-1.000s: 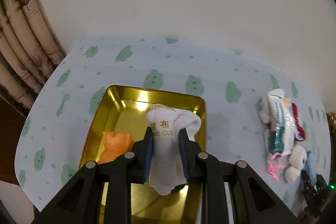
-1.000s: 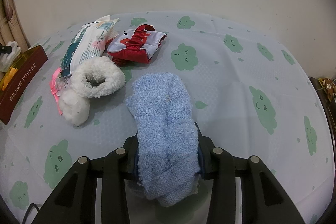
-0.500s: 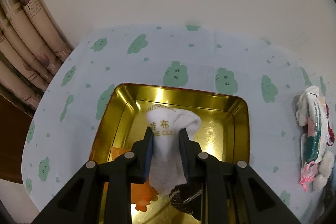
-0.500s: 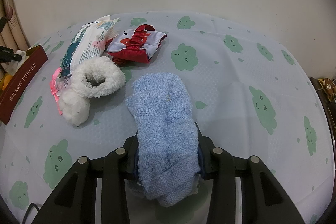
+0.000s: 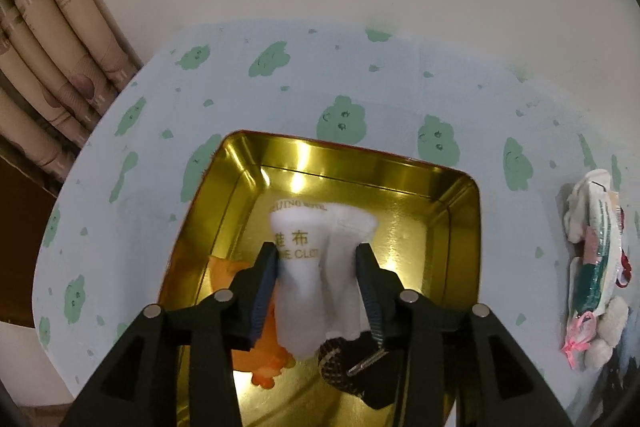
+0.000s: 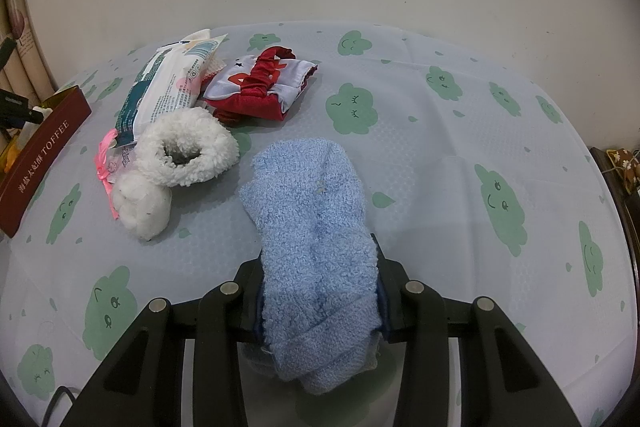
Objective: Organize soft objects
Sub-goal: 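Carry the white cloth with the left tool and release it into the tin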
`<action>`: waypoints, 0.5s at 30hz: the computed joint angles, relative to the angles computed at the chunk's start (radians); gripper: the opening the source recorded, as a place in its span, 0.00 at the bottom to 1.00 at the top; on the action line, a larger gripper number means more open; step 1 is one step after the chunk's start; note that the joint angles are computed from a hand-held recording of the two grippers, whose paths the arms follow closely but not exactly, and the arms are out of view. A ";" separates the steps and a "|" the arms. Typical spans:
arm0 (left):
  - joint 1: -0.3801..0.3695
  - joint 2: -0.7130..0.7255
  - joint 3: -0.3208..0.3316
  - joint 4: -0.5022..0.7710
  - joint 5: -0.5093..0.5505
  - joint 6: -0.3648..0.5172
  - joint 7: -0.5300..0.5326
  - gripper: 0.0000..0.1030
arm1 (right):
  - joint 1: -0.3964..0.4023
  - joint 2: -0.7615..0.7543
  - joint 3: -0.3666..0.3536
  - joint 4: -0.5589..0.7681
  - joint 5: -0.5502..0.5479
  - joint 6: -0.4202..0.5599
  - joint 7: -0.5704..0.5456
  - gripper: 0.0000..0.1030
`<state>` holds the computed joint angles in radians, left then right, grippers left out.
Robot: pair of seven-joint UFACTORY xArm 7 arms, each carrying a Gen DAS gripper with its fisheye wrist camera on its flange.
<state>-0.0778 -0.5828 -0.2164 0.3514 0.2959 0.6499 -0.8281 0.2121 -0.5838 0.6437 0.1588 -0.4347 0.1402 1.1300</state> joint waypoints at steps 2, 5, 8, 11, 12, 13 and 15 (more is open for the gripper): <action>-0.012 -0.051 -0.006 -0.016 0.003 0.011 0.004 0.39 | -0.001 0.001 0.002 0.002 -0.001 0.002 0.001 0.38; -0.020 -0.111 -0.033 -0.030 0.013 0.046 -0.006 0.40 | 0.001 0.001 -0.001 0.001 -0.001 0.002 0.001 0.38; -0.042 -0.177 -0.054 -0.053 0.016 0.072 -0.014 0.40 | 0.001 0.001 -0.001 0.002 -0.002 0.003 0.001 0.38; -0.074 -0.245 -0.068 -0.078 0.008 0.103 -0.016 0.40 | -0.001 0.003 0.000 0.003 -0.003 0.001 0.002 0.38; -0.083 -0.263 -0.071 -0.085 0.006 0.114 -0.014 0.40 | -0.001 0.003 0.001 0.004 -0.004 0.003 0.002 0.38; -0.094 -0.289 -0.074 -0.096 0.003 0.128 -0.013 0.40 | -0.001 0.002 0.000 0.003 -0.004 0.004 0.002 0.38; -0.112 -0.341 -0.073 -0.122 -0.002 0.143 -0.006 0.40 | 0.001 0.002 -0.001 0.003 -0.004 0.003 0.003 0.38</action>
<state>-0.1900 -0.9236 -0.2897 0.2298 0.2940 0.7931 -0.8344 0.2128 -0.5814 0.6424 0.1619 -0.4386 0.1436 1.1327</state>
